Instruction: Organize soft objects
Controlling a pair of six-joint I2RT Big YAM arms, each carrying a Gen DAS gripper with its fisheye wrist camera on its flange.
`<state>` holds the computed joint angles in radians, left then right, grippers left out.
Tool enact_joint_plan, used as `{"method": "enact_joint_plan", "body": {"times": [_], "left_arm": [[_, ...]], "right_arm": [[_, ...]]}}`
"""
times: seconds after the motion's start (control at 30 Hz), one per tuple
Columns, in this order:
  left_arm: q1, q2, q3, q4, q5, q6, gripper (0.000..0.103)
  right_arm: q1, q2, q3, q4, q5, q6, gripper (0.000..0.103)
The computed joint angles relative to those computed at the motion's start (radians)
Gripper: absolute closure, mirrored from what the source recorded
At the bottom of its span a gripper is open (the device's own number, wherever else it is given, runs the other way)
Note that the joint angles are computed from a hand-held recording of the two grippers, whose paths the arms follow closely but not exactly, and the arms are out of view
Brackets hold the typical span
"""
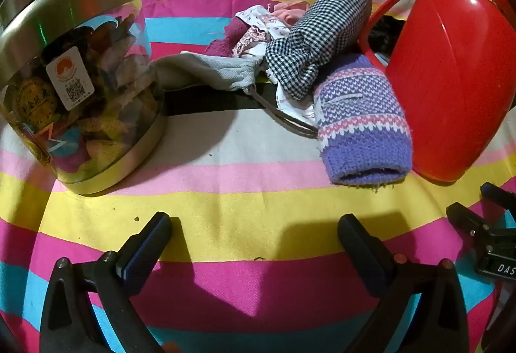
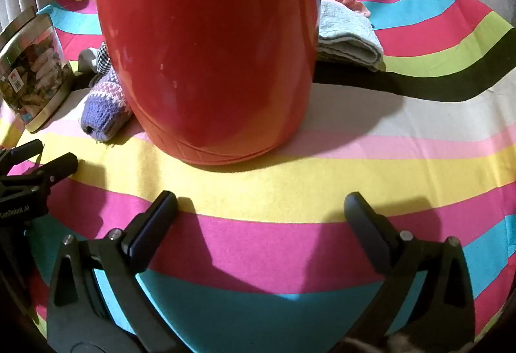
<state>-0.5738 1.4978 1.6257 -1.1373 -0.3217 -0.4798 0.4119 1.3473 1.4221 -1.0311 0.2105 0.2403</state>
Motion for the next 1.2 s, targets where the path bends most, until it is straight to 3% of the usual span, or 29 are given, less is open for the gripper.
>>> {"method": "enact_joint_plan", "body": {"times": [1.2], "left_arm": [[-0.004, -0.01, -0.015, 0.013, -0.006, -0.002, 0.0]], "right_arm": [[0.001, 0.003, 0.005, -0.006, -0.001, 0.003, 0.0]]}}
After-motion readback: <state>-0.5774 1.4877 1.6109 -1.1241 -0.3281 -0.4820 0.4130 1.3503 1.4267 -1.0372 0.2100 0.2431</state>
